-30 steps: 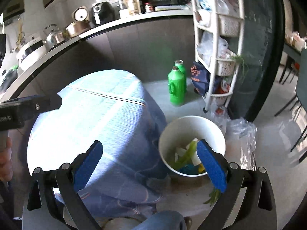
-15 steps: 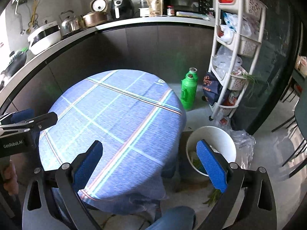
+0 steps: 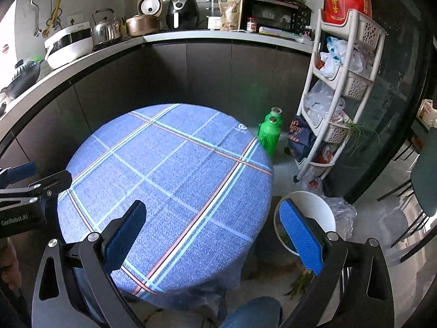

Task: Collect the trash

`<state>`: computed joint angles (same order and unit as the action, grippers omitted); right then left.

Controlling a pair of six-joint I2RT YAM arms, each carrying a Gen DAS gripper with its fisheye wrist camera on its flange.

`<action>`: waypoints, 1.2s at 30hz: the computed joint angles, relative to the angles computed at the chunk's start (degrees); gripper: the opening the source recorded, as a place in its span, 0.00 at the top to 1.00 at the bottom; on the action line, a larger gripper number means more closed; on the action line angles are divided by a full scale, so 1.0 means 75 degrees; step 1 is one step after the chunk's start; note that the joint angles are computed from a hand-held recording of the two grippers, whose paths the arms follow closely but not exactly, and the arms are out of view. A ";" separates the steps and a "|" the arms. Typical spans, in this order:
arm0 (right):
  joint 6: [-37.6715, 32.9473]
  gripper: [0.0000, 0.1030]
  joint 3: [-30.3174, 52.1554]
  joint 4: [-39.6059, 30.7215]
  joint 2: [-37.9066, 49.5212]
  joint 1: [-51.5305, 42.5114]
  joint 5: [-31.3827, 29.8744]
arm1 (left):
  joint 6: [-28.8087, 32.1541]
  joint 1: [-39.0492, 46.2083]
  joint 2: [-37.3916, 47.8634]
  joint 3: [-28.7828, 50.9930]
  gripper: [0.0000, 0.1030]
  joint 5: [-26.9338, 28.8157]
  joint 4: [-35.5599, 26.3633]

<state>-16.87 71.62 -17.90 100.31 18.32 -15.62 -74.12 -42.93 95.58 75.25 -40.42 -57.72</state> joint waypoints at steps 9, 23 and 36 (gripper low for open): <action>0.0106 0.08 -0.0063 0.0078 -0.0156 -0.0048 0.0035 | 0.0030 -0.0214 0.0099 0.0422 0.04 -0.0266 -0.0325; 0.0160 0.08 -0.0022 0.0053 -0.0139 -0.0055 0.0028 | 0.0007 -0.0293 0.0246 0.0697 0.04 -0.0287 -0.0497; 0.0180 0.08 -0.0033 0.0086 -0.0104 -0.0033 0.0058 | 0.0098 -0.0245 0.0180 0.0602 0.04 -0.0237 -0.0378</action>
<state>-15.52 71.37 -17.26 99.53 18.07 -15.18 -73.38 -44.77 96.93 79.76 -42.20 -60.55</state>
